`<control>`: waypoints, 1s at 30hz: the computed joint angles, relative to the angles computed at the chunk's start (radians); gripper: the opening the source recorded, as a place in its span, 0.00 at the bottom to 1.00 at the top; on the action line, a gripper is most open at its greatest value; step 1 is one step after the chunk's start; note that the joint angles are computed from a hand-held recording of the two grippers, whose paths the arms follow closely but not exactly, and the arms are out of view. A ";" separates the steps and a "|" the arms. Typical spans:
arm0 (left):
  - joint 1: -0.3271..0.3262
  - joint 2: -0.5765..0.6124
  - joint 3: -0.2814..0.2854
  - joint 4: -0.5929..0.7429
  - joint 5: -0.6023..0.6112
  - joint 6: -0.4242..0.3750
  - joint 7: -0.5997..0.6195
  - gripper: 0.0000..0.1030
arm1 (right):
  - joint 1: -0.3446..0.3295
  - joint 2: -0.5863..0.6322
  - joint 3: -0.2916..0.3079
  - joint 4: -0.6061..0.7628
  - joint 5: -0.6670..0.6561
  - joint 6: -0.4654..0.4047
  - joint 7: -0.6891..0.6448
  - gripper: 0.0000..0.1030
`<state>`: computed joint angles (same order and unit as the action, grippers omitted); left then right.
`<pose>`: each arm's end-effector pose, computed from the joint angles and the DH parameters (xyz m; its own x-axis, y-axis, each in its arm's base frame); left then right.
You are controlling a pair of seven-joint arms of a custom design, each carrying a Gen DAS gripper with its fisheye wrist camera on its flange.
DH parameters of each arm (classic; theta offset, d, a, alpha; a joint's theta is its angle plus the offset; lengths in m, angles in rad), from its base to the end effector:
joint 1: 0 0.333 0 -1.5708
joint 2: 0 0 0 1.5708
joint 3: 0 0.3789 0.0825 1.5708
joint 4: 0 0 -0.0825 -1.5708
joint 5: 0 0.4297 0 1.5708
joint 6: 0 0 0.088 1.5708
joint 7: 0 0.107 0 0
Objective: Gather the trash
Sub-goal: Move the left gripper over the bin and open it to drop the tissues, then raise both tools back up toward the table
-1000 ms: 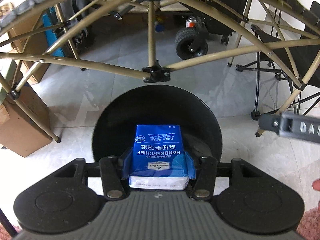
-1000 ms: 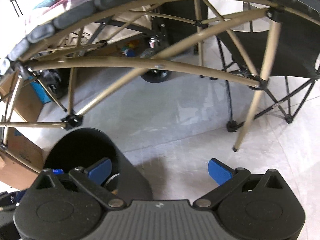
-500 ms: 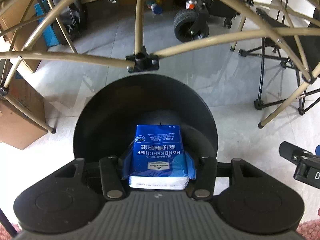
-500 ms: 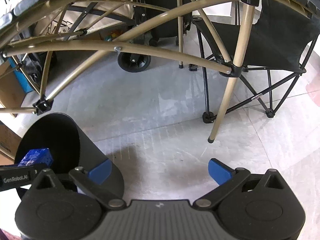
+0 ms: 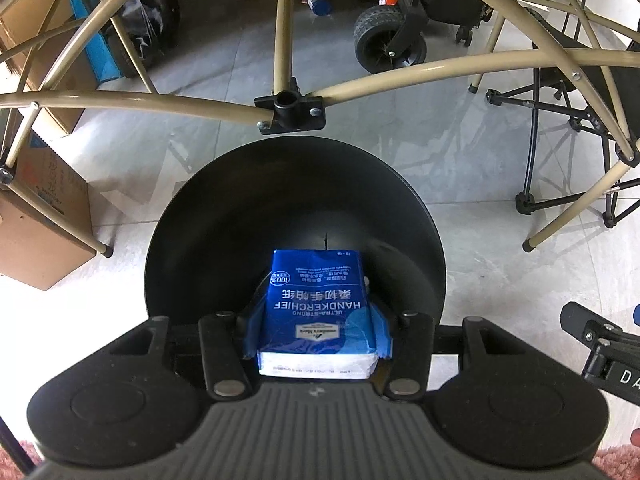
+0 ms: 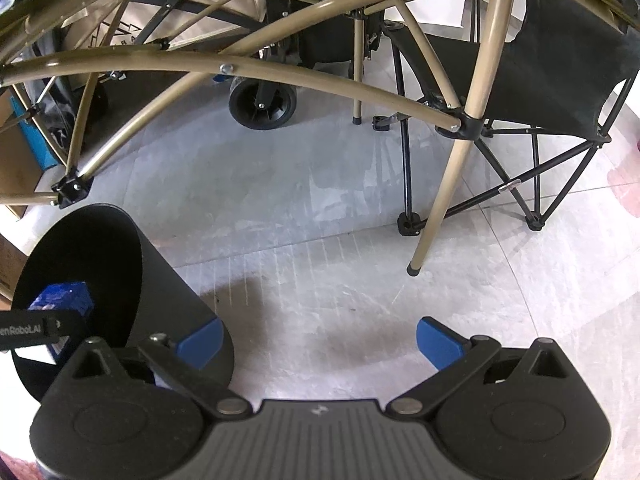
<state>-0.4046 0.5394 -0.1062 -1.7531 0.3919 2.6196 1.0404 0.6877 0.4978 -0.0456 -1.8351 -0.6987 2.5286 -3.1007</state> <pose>0.6632 -0.3694 0.3218 -0.2503 -0.9665 -0.0565 -0.8933 0.2530 -0.3714 0.5759 0.4432 0.3001 -0.3915 -0.9179 -0.0644 -0.7944 0.3725 -0.4798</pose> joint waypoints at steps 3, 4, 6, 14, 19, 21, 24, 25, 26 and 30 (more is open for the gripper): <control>-0.004 -0.003 0.004 -0.001 0.007 -0.007 -0.001 0.76 | 0.001 0.001 0.000 0.001 0.000 0.000 -0.002 1.00; -0.009 -0.007 0.011 -0.005 0.016 -0.001 -0.012 0.83 | 0.001 0.002 0.000 0.002 0.000 0.000 -0.002 1.00; -0.017 -0.016 0.023 -0.016 0.036 0.022 -0.036 1.00 | 0.001 0.001 -0.001 0.001 -0.001 0.002 -0.004 1.00; -0.016 -0.024 0.020 -0.017 0.064 0.007 -0.053 1.00 | 0.002 0.000 -0.002 0.001 -0.004 0.002 -0.003 1.00; -0.014 -0.021 0.016 -0.011 0.067 -0.003 -0.058 1.00 | 0.002 -0.003 -0.002 -0.003 -0.006 0.004 -0.001 1.00; -0.012 -0.021 0.015 -0.011 0.067 -0.003 -0.057 1.00 | 0.001 -0.003 -0.001 -0.002 -0.007 0.003 -0.001 1.00; -0.011 -0.021 0.013 -0.011 0.067 -0.003 -0.055 1.00 | 0.002 -0.003 -0.002 -0.003 -0.008 0.004 0.001 1.00; -0.012 -0.021 0.013 -0.010 0.068 -0.004 -0.056 1.00 | 0.002 -0.003 -0.002 -0.003 -0.009 0.004 0.002 1.00; -0.012 -0.021 0.013 -0.010 0.068 -0.005 -0.056 1.00 | 0.002 -0.003 -0.002 -0.003 -0.009 0.004 0.002 1.00; -0.012 -0.022 0.013 -0.011 0.069 -0.004 -0.057 1.00 | 0.002 -0.003 -0.001 -0.003 -0.010 0.003 0.003 1.00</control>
